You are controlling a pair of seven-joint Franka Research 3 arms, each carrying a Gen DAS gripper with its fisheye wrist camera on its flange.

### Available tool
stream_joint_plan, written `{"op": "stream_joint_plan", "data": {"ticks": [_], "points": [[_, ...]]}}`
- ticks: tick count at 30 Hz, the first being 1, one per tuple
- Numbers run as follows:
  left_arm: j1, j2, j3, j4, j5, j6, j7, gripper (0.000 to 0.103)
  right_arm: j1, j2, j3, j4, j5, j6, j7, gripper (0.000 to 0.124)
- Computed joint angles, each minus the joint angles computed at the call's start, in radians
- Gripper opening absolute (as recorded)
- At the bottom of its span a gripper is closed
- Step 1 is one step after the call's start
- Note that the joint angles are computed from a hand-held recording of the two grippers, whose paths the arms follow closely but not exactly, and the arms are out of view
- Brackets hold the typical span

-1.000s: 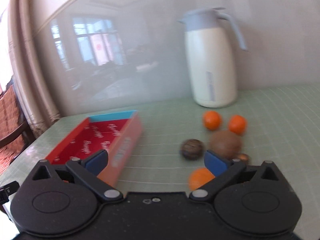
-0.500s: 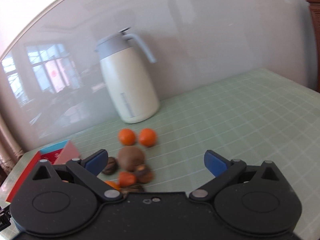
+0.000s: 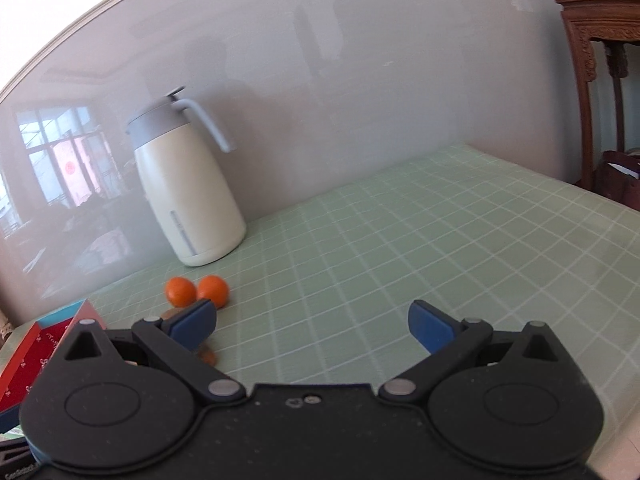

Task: Organize fruits
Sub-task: 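Move the left gripper back to the fruits and grasp the large orange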

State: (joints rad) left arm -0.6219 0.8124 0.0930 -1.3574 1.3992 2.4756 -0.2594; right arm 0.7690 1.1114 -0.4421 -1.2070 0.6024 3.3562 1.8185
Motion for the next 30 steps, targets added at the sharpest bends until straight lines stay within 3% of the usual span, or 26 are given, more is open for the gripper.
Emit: {"op": "stream_joint_plan", "data": {"ticks": [4,8,10,12,16,23,25,30], "points": [[0.023,0.063,-0.013,0.093,-0.058,0.036,0.062,0.089,0.019,-0.016,-0.025,-0.051,0.034,0.026,-0.009,0.103],[0.018,0.129,0.009,0.188,-0.119,0.072,0.118,0.086,-0.005,-0.044,0.022,-0.085,0.064,0.065,-0.054,0.103],[0.026,0.169,0.007,0.248,-0.173,0.083,0.180,0.066,-0.021,-0.051,0.048,-0.087,0.077,0.078,-0.077,0.103],[0.043,0.208,-0.004,0.304,-0.242,0.097,0.239,0.058,-0.042,-0.057,0.084,-0.083,0.080,0.094,-0.101,0.103],[0.041,0.260,0.022,0.378,-0.314,0.140,0.275,0.058,-0.074,-0.076,0.148,-0.092,0.076,0.120,-0.158,0.103],[0.041,0.310,0.060,0.437,-0.439,0.189,0.323,0.055,-0.091,-0.072,0.190,-0.060,0.113,0.122,-0.251,0.103],[0.045,0.328,0.063,0.461,-0.469,0.202,0.344,0.048,-0.102,-0.071,0.209,-0.051,0.126,0.124,-0.272,0.103],[0.068,0.373,0.037,0.524,-0.572,0.195,0.427,0.046,-0.125,-0.072,0.251,-0.039,0.144,0.133,-0.318,0.103]]}}
